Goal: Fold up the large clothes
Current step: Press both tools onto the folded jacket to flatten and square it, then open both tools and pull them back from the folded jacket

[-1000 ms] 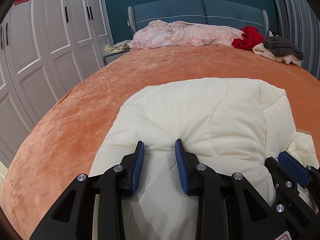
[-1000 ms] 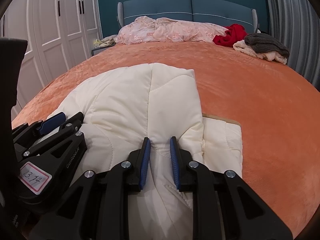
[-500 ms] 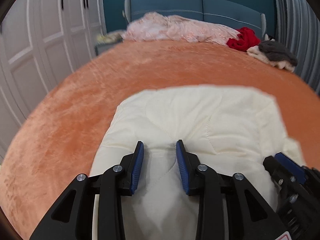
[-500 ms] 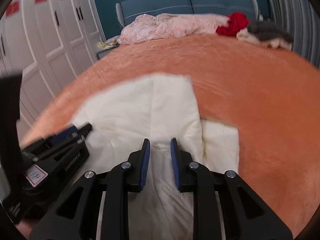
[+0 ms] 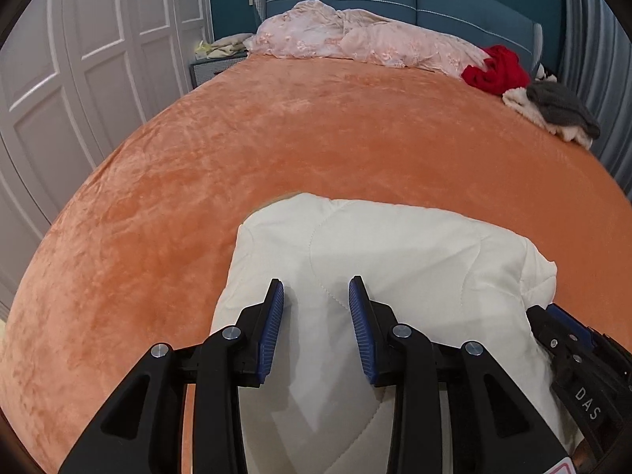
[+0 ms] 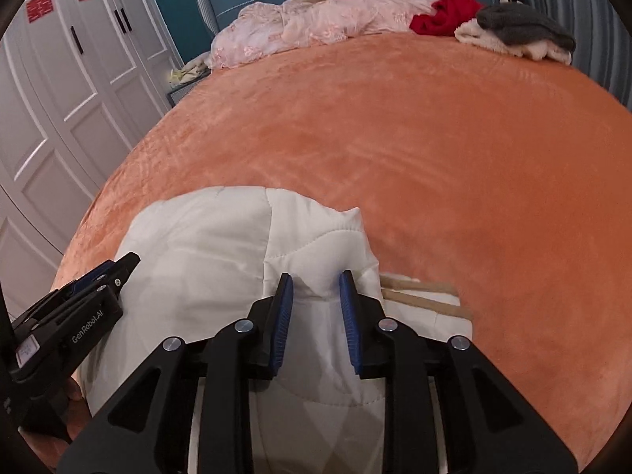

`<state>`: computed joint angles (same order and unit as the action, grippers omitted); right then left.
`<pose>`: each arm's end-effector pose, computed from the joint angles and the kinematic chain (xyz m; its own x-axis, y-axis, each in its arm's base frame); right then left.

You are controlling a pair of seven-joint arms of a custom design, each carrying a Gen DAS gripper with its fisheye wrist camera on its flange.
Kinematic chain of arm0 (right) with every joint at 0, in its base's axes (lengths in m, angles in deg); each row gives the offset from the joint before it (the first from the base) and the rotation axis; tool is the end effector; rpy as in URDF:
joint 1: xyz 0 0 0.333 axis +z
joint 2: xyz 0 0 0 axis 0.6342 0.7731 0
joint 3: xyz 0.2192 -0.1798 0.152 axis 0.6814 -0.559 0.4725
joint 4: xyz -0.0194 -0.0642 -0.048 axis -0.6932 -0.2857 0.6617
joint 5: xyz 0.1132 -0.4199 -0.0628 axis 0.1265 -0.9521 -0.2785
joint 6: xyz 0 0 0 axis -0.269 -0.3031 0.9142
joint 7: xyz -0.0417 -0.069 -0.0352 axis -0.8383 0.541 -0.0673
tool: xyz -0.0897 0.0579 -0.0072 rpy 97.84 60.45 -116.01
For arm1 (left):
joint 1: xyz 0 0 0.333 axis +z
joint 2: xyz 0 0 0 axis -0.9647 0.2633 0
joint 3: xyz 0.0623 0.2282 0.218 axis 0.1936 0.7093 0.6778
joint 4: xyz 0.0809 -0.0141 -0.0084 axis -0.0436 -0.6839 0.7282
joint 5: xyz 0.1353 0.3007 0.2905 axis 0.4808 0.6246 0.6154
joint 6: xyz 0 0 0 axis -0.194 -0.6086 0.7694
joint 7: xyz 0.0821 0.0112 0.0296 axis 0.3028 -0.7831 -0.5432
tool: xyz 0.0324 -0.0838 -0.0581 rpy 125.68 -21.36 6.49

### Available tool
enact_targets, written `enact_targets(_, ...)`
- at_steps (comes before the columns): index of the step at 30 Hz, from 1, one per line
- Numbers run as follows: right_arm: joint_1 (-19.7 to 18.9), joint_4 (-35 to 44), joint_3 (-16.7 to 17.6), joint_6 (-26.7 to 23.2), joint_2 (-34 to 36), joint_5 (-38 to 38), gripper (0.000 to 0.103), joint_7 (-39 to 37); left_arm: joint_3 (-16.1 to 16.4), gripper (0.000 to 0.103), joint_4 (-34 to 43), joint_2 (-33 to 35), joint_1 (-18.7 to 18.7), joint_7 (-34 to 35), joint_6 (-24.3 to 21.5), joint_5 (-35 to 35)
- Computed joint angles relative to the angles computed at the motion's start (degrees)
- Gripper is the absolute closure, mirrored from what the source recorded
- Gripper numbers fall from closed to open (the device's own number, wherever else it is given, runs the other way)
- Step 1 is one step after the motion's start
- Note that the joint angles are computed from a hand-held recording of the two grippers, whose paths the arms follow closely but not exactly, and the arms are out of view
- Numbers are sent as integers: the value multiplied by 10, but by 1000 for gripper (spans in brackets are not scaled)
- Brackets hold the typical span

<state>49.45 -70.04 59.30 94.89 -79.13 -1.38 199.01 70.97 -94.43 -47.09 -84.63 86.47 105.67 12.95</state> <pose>0.5041 0.2066 0.5231 -0.4025 -0.8794 -0.2540 -0.6364 0.4683 -0.6129 0.6074 -0.2346 0.5435 -0.3590 -0.9328 -0.0316 -0.6995 0.2913 -0.6525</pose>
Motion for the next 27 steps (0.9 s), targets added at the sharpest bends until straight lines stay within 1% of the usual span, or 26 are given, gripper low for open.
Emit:
enact_targets(3,4,2,-3,-6,1,10,80,-10,0,66,2,3,-1,-28,-6,37)
enact_targets(4,7,4,-3,-18,-5,15,80,-14,0,66,3,1,-1,-29,-11,38)
enact_targets(6,14,-3,0,-37,-34,26,79,-21,2,64,-6,-19,0,-6,-22,6)
enact_targets(7,17,-11,1,-38,-51,32,75,-26,5,60,-22,-42,1,20,-28,-28)
enact_targets(8,21,-22,7,-47,-77,36,69,-27,8,58,-32,-57,1,35,-34,-47)
enact_targets(10,26,-39,26,-80,-124,40,64,-26,21,48,-78,-115,-1,72,-45,-97)
enact_targets(12,41,-53,42,-125,-170,57,62,-33,30,46,-119,-167,-4,89,-54,-117)
enact_targets(13,52,-60,47,-144,-193,69,59,-38,35,45,-141,-195,-5,98,-64,-122)
enact_targets(14,61,-66,57,-169,-216,79,53,-40,37,44,-166,-233,-3,100,-82,-118)
enact_targets(16,76,-71,75,-213,-251,95,48,-38,37,37,-197,-281,0,96,-106,-109)
enact_targets(17,87,-75,85,-233,-269,104,47,-36,41,36,-220,-320,-1,94,-126,-109)
enact_targets(18,93,-75,92,-250,-280,110,45,-34,43,33,-232,-341,-2,93,-137,-109)
enact_targets(20,110,-73,114,-291,-304,123,38,-23,49,30,-259,-395,-7,92,-171,-112)
enact_targets(25,141,-56,154,-365,-321,135,33,-5,52,29,-313,-506,-12,73,-244,-115)
enact_targets(27,154,-54,161,-379,-327,141,32,8,49,29,-328,-537,-15,69,-265,-110)
